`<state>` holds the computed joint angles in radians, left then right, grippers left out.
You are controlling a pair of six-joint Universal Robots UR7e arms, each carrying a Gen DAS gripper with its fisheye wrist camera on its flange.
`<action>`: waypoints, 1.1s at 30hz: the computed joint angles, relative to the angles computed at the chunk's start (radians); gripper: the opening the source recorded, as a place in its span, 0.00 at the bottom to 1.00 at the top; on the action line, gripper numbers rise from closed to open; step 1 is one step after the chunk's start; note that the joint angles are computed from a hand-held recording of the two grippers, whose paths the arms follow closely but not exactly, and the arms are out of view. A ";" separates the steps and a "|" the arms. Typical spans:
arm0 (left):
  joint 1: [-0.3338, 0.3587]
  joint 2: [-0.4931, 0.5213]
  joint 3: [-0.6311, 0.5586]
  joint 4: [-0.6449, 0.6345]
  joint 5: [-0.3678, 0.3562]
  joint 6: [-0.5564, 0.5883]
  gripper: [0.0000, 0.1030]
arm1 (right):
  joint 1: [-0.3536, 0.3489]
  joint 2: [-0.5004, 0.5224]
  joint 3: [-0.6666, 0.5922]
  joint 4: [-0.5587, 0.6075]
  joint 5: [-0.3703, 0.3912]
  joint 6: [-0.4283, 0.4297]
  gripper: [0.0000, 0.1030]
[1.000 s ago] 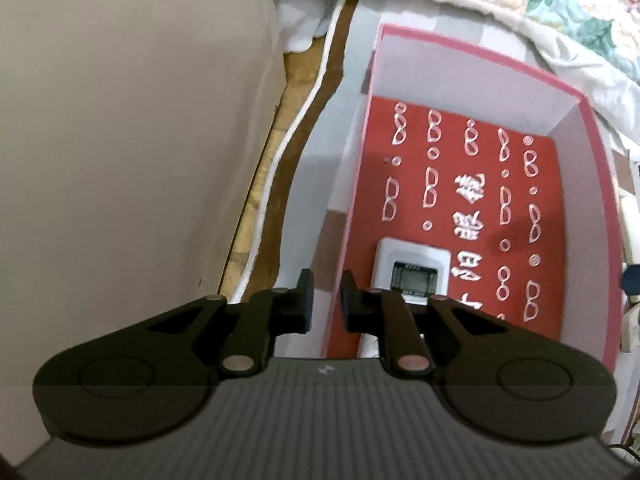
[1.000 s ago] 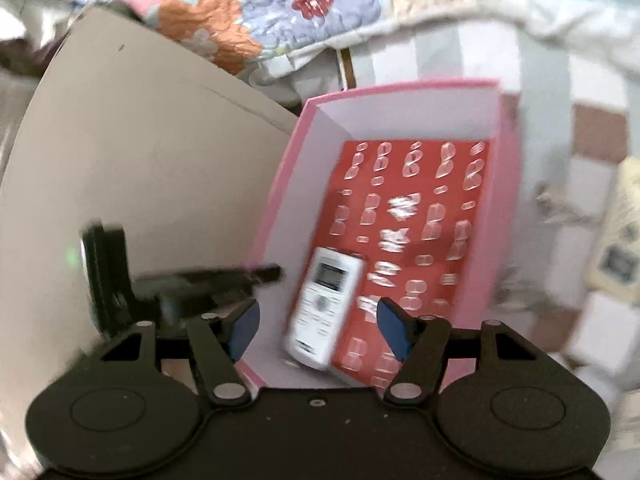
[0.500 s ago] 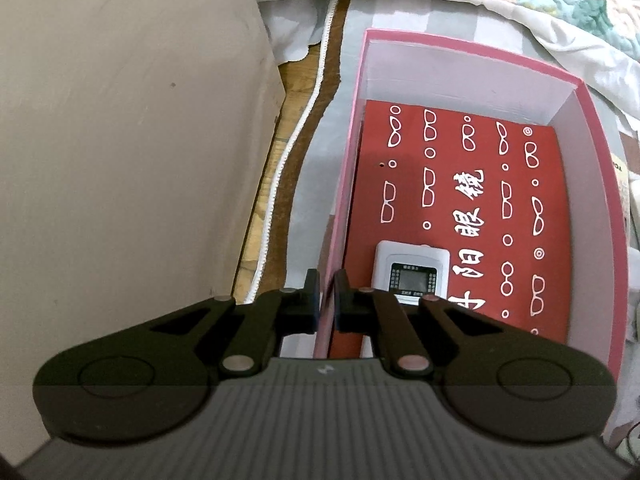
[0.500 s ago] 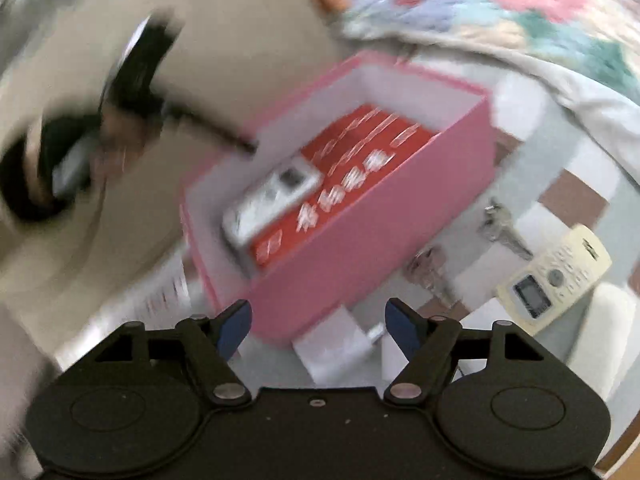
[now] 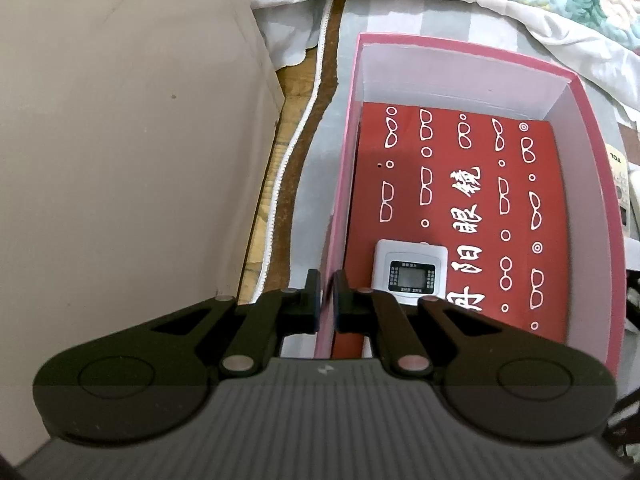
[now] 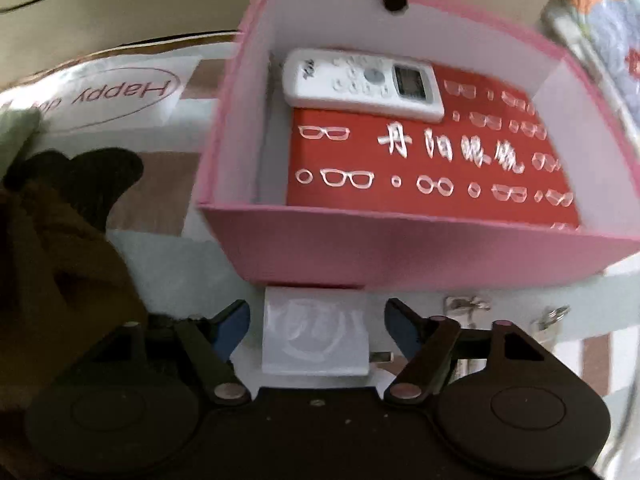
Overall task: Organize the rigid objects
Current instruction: 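Grasp a white square charger with the right gripper, then lower the white charger into the box beside the remote and release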
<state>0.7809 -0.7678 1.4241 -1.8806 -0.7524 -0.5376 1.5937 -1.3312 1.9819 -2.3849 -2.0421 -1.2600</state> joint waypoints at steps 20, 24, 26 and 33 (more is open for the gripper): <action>-0.004 0.004 -0.003 0.027 0.021 0.001 0.06 | -0.044 -0.139 0.024 -0.027 0.094 0.569 0.59; -0.006 0.003 0.003 0.022 0.030 0.010 0.06 | -0.029 -0.167 0.017 -0.033 0.119 0.564 0.59; -0.006 0.003 0.002 0.022 0.028 0.006 0.06 | -0.022 -0.186 -0.001 -0.006 0.149 0.575 0.59; -0.002 -0.003 0.006 0.002 0.014 -0.004 0.06 | 0.039 -0.222 -0.048 0.013 0.321 0.554 0.59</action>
<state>0.7792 -0.7711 1.4303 -1.8784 -0.7380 -0.5417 1.6329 -1.5532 1.9342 -2.3719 -1.7214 -0.7062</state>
